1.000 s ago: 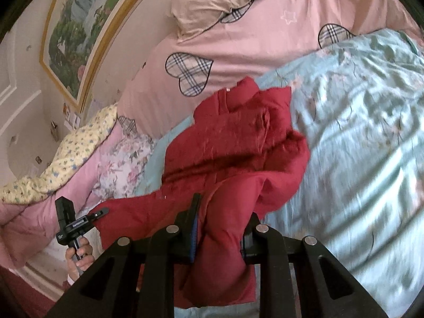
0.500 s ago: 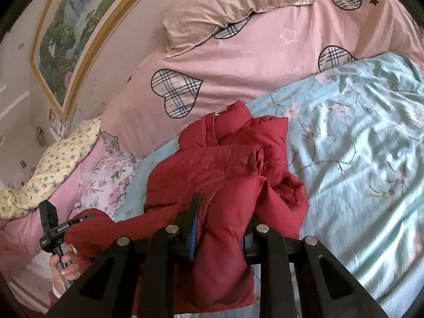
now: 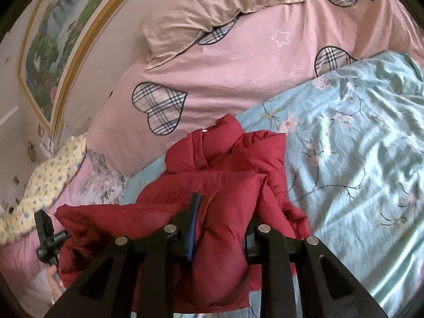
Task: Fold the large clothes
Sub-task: 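Fold the hem over toward the collar with both grippers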
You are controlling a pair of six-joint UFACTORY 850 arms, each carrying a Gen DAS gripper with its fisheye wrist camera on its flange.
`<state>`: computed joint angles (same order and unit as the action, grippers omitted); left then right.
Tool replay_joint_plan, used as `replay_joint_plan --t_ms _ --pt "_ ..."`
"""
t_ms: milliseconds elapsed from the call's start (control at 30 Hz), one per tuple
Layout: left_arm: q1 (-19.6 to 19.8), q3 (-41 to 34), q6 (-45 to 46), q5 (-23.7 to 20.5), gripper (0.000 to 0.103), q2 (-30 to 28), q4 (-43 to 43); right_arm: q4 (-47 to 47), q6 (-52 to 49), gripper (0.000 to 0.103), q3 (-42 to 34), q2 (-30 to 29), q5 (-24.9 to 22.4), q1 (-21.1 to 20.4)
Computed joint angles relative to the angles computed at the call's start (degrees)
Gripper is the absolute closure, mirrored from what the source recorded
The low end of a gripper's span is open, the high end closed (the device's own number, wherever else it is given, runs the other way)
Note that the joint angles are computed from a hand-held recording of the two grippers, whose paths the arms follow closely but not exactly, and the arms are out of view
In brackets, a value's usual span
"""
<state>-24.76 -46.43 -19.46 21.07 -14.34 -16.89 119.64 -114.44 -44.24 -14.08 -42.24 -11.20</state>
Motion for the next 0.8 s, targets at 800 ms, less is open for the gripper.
replay_joint_plan --t_ms 800 --pt "5.2 -30.7 35.1 -8.0 0.084 -24.7 -31.6 5.6 11.1 0.078 -27.9 -21.6 15.6 5.3"
